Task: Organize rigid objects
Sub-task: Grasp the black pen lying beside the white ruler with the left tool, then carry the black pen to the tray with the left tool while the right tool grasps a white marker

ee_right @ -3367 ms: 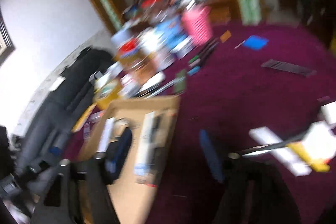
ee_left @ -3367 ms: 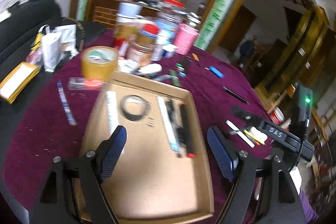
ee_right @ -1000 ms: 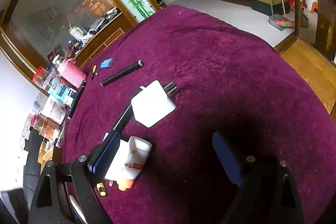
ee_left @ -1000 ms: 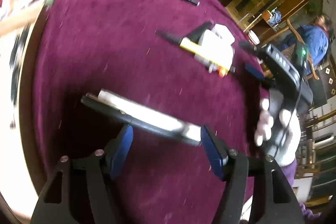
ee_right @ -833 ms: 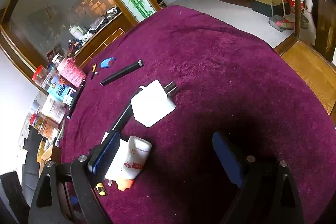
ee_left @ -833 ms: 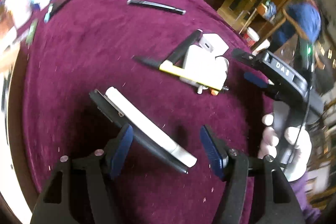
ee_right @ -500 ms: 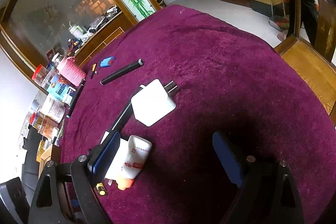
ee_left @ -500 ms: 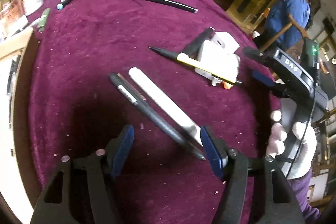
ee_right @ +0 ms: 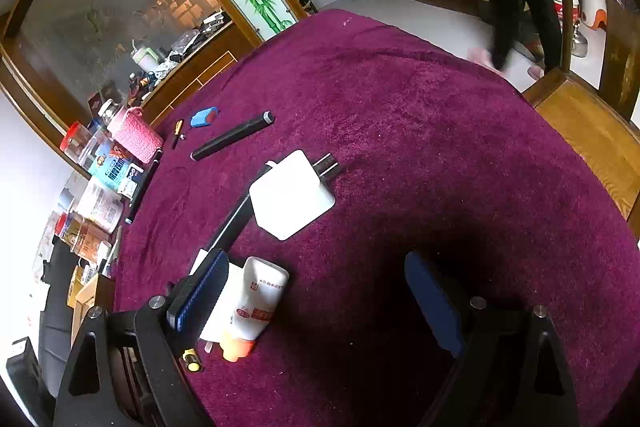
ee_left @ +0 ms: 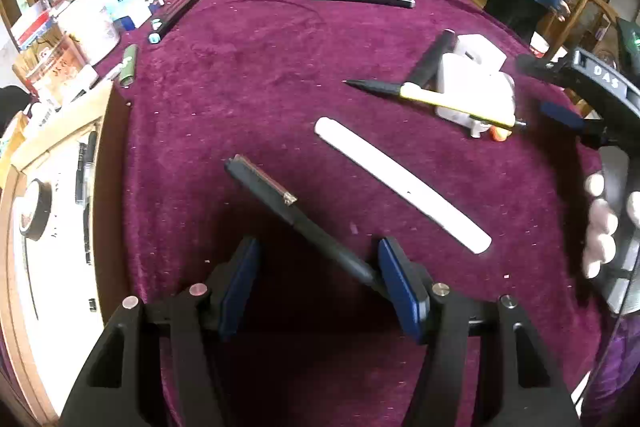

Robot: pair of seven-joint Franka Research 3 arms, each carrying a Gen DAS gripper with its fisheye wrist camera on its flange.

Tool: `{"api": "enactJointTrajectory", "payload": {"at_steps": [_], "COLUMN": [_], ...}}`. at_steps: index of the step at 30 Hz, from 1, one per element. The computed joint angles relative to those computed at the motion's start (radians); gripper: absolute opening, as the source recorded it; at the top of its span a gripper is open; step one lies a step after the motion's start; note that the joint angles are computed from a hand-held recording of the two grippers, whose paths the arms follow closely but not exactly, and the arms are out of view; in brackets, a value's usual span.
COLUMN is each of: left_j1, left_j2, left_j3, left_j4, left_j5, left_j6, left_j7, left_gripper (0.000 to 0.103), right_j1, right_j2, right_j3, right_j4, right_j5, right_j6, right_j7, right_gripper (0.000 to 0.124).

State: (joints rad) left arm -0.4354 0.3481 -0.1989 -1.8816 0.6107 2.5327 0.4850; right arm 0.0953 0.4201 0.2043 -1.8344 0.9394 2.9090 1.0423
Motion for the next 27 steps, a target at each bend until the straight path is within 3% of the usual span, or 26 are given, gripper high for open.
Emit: {"api": "enactJointTrajectory", "payload": {"at_steps": [4,9,11,12,13,14,15,19,27], "left_j1": [-0.027,-0.053,-0.062,-0.056,-0.040,-0.018,0.000,-0.016,0.015], "left_j2": [0.025,0.036,0.023,0.014,0.001,-0.013,-0.030,-0.103,-0.266], "left_j3": [0.014,0.049,0.057,0.053,0.045,0.036,0.031,0.064,0.060], "left_j4": [0.041,0.038,0.016,0.003,-0.019,-0.050,-0.083,-0.169,-0.317], "left_j5": [0.042,0.143,0.198,0.203,0.193,0.173,0.157,0.260,0.627], "left_j6": [-0.038,0.012,0.038,0.053,0.089,0.148,0.210,0.294,0.425], "left_j7": [-0.038,-0.153,-0.198,-0.205,-0.210,-0.213,-0.218,-0.351,-0.761], "left_gripper": [0.062,0.062,0.040,0.021,0.011,0.009,0.009,0.009,0.009], "right_j1": [0.008,0.020,0.020,0.019,0.020,0.024,0.031,0.052,0.023], "right_j2": [0.001,0.001,0.002,0.002,0.003,0.004,0.004,0.007,0.011], "right_j3": [-0.006,-0.014,-0.013,-0.012,-0.012,-0.015,-0.020,-0.037,-0.005], "right_j4": [-0.001,-0.005,-0.007,-0.007,-0.008,-0.009,-0.011,-0.015,-0.016], "right_j5": [-0.018,-0.056,-0.068,-0.072,-0.078,-0.089,-0.104,-0.169,-0.191], "right_j6": [0.006,0.019,0.023,0.026,0.030,0.035,0.041,0.060,0.071], "right_j7": [0.011,0.033,0.038,0.040,0.042,0.049,0.059,0.103,0.116], "right_gripper": [0.092,0.092,0.092,0.092,0.092,0.092,0.092,0.093,0.094]}}
